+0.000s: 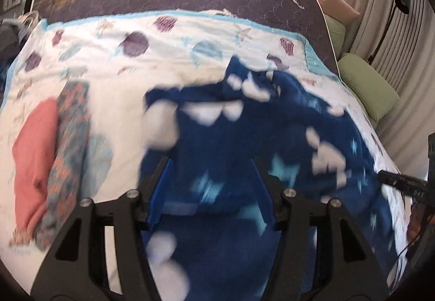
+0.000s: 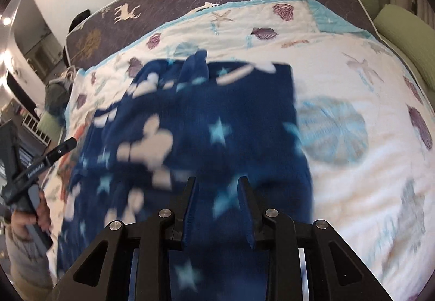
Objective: Fold small clothes
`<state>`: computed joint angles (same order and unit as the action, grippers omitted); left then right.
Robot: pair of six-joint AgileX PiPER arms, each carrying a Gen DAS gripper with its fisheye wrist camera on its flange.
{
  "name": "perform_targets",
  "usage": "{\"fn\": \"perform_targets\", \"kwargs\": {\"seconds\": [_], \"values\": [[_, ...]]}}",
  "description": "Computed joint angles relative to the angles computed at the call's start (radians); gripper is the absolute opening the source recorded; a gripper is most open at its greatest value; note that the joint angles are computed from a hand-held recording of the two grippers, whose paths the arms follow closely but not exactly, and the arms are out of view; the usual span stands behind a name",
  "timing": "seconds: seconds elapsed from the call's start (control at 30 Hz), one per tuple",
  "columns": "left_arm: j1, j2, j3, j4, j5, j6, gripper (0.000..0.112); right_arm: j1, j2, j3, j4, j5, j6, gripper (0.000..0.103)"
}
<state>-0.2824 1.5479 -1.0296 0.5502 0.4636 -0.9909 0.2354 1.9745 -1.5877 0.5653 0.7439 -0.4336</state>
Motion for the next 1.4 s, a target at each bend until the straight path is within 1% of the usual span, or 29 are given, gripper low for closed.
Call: {"fn": "perform_targets", "kwargs": {"seconds": [0.03, 0.07, 0.1, 0.17, 0.23, 0.27, 0.3, 0.33, 0.37, 0.4, 0.43, 0.5, 0.57, 0.63, 0.7, 0.77, 0.83, 0.87, 0.93, 0.97, 1.03, 1.1, 1.13, 1.2, 1.27, 1.3, 1.33, 1.37, 1.4], "values": [[-0.015, -0.048, 0.065, 0.035, 0.005, -0.044, 0.061, -0.014, -0.042, 0.074, 0.025, -0.021, -0.043, 0.03], [-0.023, -0.083, 0.111, 0.06, 0.003, -0.076, 0.065, -0.037, -0.095, 0.166, 0.058, -0.044, -0.102, 0.03], [-0.04, -0.158, 0.198, 0.078, 0.014, -0.117, 0.069, -0.054, -0.136, 0.234, 0.079, -0.057, -0.139, 0.03], [-0.064, -0.261, 0.301, 0.069, 0.021, -0.14, 0.071, -0.098, -0.222, 0.371, 0.118, -0.073, -0.21, 0.03], [-0.121, -0.391, 0.419, 0.066, 0.047, -0.2, 0.074, -0.138, -0.287, 0.472, 0.158, -0.069, -0.27, 0.031], [-0.131, -0.431, 0.452, 0.032, 0.052, -0.187, 0.076, -0.162, -0.324, 0.526, 0.18, -0.06, -0.302, 0.031], [-0.144, -0.49, 0.503, -0.042, 0.044, -0.143, 0.076, -0.179, -0.35, 0.563, 0.195, -0.052, -0.323, 0.032], [-0.147, -0.519, 0.528, -0.096, 0.039, -0.104, 0.076, -0.198, -0.374, 0.599, 0.214, -0.038, -0.35, 0.034], [-0.181, -0.561, 0.565, -0.131, 0.048, -0.102, 0.076, -0.219, -0.396, 0.631, 0.235, -0.02, -0.377, 0.036], [-0.211, -0.578, 0.579, -0.128, 0.064, -0.122, 0.076, -0.23, -0.416, 0.658, 0.243, -0.01, -0.385, 0.037], [-0.267, -0.592, 0.591, -0.095, 0.093, -0.183, 0.076, -0.234, -0.431, 0.675, 0.239, -0.005, -0.378, 0.038], [-0.41, -0.605, 0.605, -0.003, 0.167, -0.356, 0.076, -0.231, -0.478, 0.721, 0.218, -0.02, -0.356, 0.038], [-0.569, -0.605, 0.593, 0.085, 0.266, -0.53, 0.076, -0.232, -0.534, 0.769, 0.22, -0.027, -0.357, 0.038], [-0.68, -0.606, 0.569, 0.144, 0.337, -0.638, 0.076, -0.234, -0.583, 0.807, 0.254, -0.01, -0.382, 0.038], [-0.803, -0.607, 0.535, 0.205, 0.388, -0.733, 0.076, -0.213, -0.639, 0.844, 0.278, 0.015, -0.403, 0.039], [-0.918, -0.584, 0.501, 0.265, 0.423, -0.8, 0.076, -0.164, -0.686, 0.876, 0.277, 0.025, -0.4, 0.042], [-0.997, -0.55, 0.471, 0.309, 0.408, -0.838, 0.076, -0.106, -0.727, 0.915, 0.277, 0.031, -0.396, 0.044], [-1.002, -0.534, 0.462, 0.318, 0.363, -0.838, 0.076, -0.073, -0.746, 0.939, 0.289, 0.035, -0.406, 0.044], [-0.997, -0.475, 0.44, 0.334, 0.246, -0.829, 0.076, -0.01, -0.778, 0.985, 0.314, 0.042, -0.428, 0.044], [-1.0, -0.455, 0.433, 0.338, 0.212, -0.828, 0.076, 0.016, -0.795, 1.006, 0.323, 0.037, -0.433, 0.044], [-0.994, -0.379, 0.411, 0.328, 0.105, -0.804, 0.076, 0.098, -0.834, 1.044, 0.305, -0.003, -0.402, 0.044], [-0.995, -0.294, 0.369, 0.261, 0.061, -0.735, 0.076, 0.199, -0.875, 1.078, 0.235, -0.07, -0.312, 0.044], [-0.998, -0.258, 0.345, 0.235, 0.056, -0.709, 0.076, 0.222, -0.884, 1.087, 0.213, -0.079, -0.289, 0.044], [-1.026, -0.181, 0.282, 0.202, 0.073, -0.665, 0.076, 0.239, -0.904, 1.11, 0.202, -0.087, -0.262, 0.044], [-1.065, -0.126, 0.227, 0.199, 0.131, -0.629, 0.076, 0.199, -0.934, 1.129, 0.211, -0.067, -0.268, 0.045], [-1.083, -0.093, 0.195, 0.202, 0.181, -0.616, 0.075, 0.179, -0.945, 1.136, 0.22, -0.058, -0.273, 0.045], [-1.082, -0.077, 0.178, 0.195, 0.207, -0.602, 0.072, 0.158, -0.96, 1.144, 0.228, -0.047, -0.279, 0.045], [-1.075, -0.077, 0.18, 0.19, 0.213, -0.605, 0.049, 0.142, -0.979, 1.151, 0.229, -0.037, -0.277, 0.045], [-1.05, -0.094, 0.197, 0.162, 0.194, -0.602, 0.031, 0.136, -0.994, 1.155, 0.221, -0.034, -0.266, 0.046]]}}
